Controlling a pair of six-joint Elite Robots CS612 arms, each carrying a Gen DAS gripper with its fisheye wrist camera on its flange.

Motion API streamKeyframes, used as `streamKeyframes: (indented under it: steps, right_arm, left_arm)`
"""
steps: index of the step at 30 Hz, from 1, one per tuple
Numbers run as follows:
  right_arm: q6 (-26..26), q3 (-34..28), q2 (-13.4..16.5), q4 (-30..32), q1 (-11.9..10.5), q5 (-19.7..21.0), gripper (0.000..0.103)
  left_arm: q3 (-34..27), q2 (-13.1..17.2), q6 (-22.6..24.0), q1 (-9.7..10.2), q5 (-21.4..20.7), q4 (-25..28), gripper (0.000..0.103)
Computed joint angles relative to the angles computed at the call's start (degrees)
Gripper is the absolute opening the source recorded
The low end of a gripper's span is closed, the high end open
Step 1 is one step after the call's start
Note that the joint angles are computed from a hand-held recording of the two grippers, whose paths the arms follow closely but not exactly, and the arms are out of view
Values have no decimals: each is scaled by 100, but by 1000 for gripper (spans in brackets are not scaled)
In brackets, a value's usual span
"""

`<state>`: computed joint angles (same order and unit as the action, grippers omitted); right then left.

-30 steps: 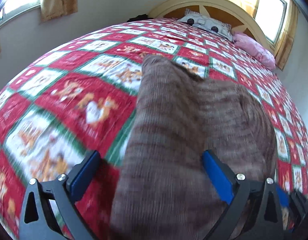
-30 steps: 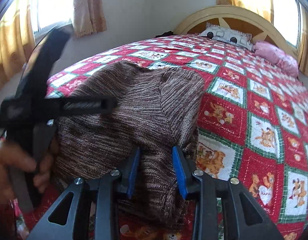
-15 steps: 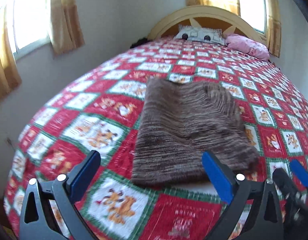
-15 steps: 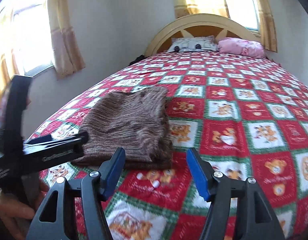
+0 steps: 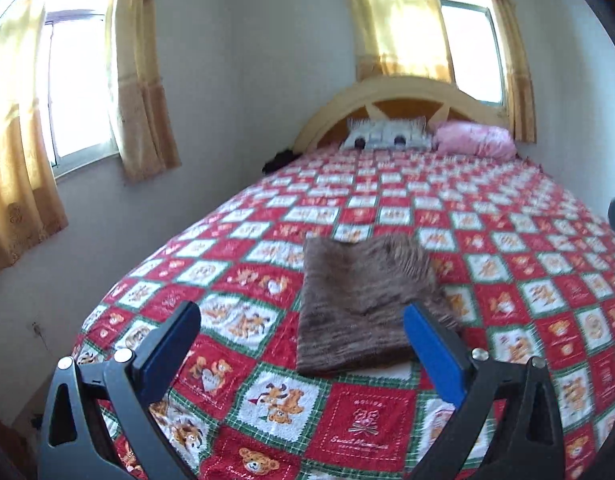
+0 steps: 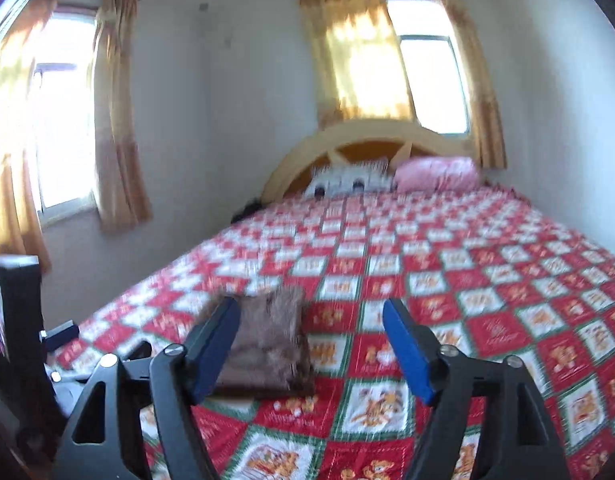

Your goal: Fold small clothes

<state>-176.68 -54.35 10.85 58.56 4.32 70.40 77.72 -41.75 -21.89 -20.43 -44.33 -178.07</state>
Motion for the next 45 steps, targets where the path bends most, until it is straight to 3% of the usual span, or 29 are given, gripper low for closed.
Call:
streamKeyframes:
  steps: [3,5,8,14,18,31,45]
  right_arm:
    - [140,-654,186,-97,-32,-18,82]
    - [217,-953,275,-163,-44,-26,90]
    - [298,-1210,354,-195,-52,-45,90]
    - [302,-1139,336,25,-52,-35,91]
    - [367,-1044,310,206,-69,-48,91]
    - [367,-1433,463,183,-102,-21,91]
    - [432,-1442,451,208,-123,-39,91]
  left_arm:
    - [95,-66,155,-57,127,-314,103]
    - [138,-142,0,-108,351,-92,103]
    - [255,-214,37,-147,343,-314,103]
    - [389,-272,196,-212,404,-737,103]
    - [349,-246,364,-263,604,-729,103]
    - [374,-289,407,-307,457,-723,103]
    - [411,-330,378,-327,452,-744,103]
